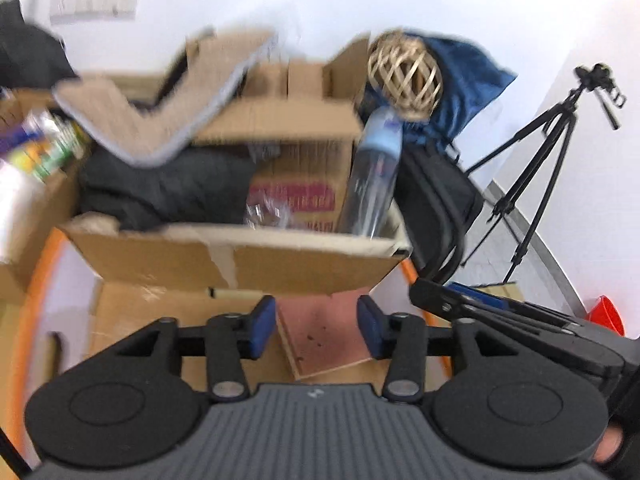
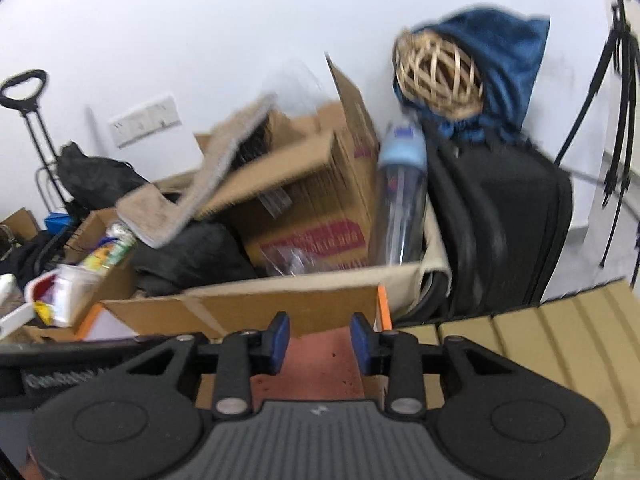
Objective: Organize soft objects
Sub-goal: 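Carry the pink sponge into the cardboard box and open both grippers, then withdraw both grippers from the box back over the table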
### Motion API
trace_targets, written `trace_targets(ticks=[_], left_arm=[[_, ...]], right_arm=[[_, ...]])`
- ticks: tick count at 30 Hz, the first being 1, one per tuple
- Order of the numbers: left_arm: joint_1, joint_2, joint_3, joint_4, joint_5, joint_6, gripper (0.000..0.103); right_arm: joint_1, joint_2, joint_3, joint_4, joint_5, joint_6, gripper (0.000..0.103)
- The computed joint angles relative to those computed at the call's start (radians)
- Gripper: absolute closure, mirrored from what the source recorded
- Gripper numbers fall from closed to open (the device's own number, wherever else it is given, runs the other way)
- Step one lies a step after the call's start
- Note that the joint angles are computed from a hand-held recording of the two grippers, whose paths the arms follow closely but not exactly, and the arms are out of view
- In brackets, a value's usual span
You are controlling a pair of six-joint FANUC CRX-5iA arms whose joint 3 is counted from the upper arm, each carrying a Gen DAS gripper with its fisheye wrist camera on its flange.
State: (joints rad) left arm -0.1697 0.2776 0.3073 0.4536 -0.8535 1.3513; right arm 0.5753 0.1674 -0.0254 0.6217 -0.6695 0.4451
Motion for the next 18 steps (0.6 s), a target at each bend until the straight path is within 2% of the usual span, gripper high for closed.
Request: trace_targets(ticks=[4, 6, 11, 12, 14, 16, 18], left_arm=[[-0.006, -0.162, -0.071, -0.123, 0.027, 0.050, 0.023], [-0.004, -0.245, -0.106, -0.183, 0.023, 0.068, 0.022], [0.052, -0.471, -0.246, -0.187, 0.002, 0.040, 0.010], [0.073, -0.526, -0.288, -0.171, -0.004, 0.017, 0.006], [0.118, -0.630, -0.376, -0.127, -0.012, -0.056, 0.006], [0.180, -0.747, -0.470, -0.082, -0.041, -0.131, 0.003], [0.281, -0.885, -0.594, 0.017, -0.060, -0.252, 0.001]], right_arm=[[0.064, -0.130, -0.049, 0.038, -0.061, -0.023, 0.061], [0.111, -0.195, -0.074, 0.073, -0.109, -0.040, 0.051], [0.278, -0.359, -0.162, 0.207, -0.249, -0.129, 0.041], [0.317, -0.394, -0.192, 0.239, -0.268, -0.157, 0.035], [0.402, -0.454, -0.248, 0.307, -0.320, -0.217, 0.028], [0.508, -0.502, -0.297, 0.371, -0.409, -0.272, 0.028], [0.628, -0.548, -0.352, 0.436, -0.501, -0.333, 0.024]])
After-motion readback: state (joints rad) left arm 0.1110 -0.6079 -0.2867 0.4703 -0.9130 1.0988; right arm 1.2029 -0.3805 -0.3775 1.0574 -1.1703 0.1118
